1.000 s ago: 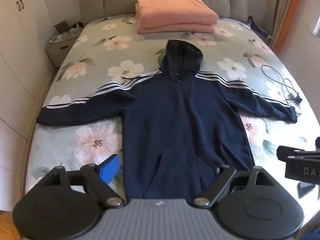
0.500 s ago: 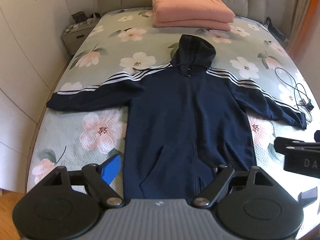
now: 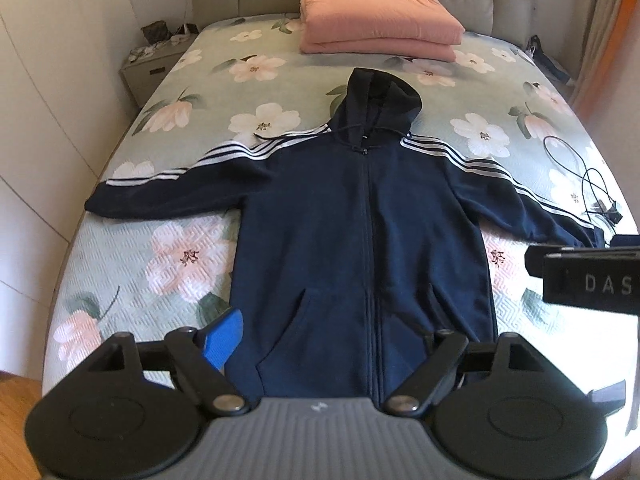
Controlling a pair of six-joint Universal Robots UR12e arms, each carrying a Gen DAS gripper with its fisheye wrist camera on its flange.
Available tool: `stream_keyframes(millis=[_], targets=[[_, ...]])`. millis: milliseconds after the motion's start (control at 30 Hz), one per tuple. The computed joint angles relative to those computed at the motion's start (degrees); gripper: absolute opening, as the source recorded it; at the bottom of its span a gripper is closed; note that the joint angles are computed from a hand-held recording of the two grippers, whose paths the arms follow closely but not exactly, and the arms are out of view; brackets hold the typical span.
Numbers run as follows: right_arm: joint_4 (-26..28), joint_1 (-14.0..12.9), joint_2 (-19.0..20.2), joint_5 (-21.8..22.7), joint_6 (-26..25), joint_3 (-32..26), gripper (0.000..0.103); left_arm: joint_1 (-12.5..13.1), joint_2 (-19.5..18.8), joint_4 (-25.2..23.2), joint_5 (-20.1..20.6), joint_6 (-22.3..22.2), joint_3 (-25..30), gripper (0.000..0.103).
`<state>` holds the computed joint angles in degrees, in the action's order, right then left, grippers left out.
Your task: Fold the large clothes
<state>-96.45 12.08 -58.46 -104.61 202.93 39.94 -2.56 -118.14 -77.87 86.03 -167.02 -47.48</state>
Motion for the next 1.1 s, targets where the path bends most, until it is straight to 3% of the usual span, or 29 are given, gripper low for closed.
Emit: stream_keyframes(millis=[200,533,800,1100], targets=[[0.63,-0.27,0.73,0.9,-0.69,-1.04,0.103,0.17,-0.11,-0.84,0.34,-1.17,0.16,0.081],[1.1,-0.48,1.07,1.3,1.08,-0.83,0.103,0.86,-0.44,-1.7,-2.29,0.69,0.27,0.076],[-5.21,-1.29,-0.07,-0.44,1.44,5.35,0.103,-0.17,-1.63,2.96,-2.69,0.3,-2.34,0.075],[-10.72,-3.4,-1.54,0.75,1.8,14.0,0.103,-2.44,-3.97,10.55,-3.14,1.07,-5.04,0.074]])
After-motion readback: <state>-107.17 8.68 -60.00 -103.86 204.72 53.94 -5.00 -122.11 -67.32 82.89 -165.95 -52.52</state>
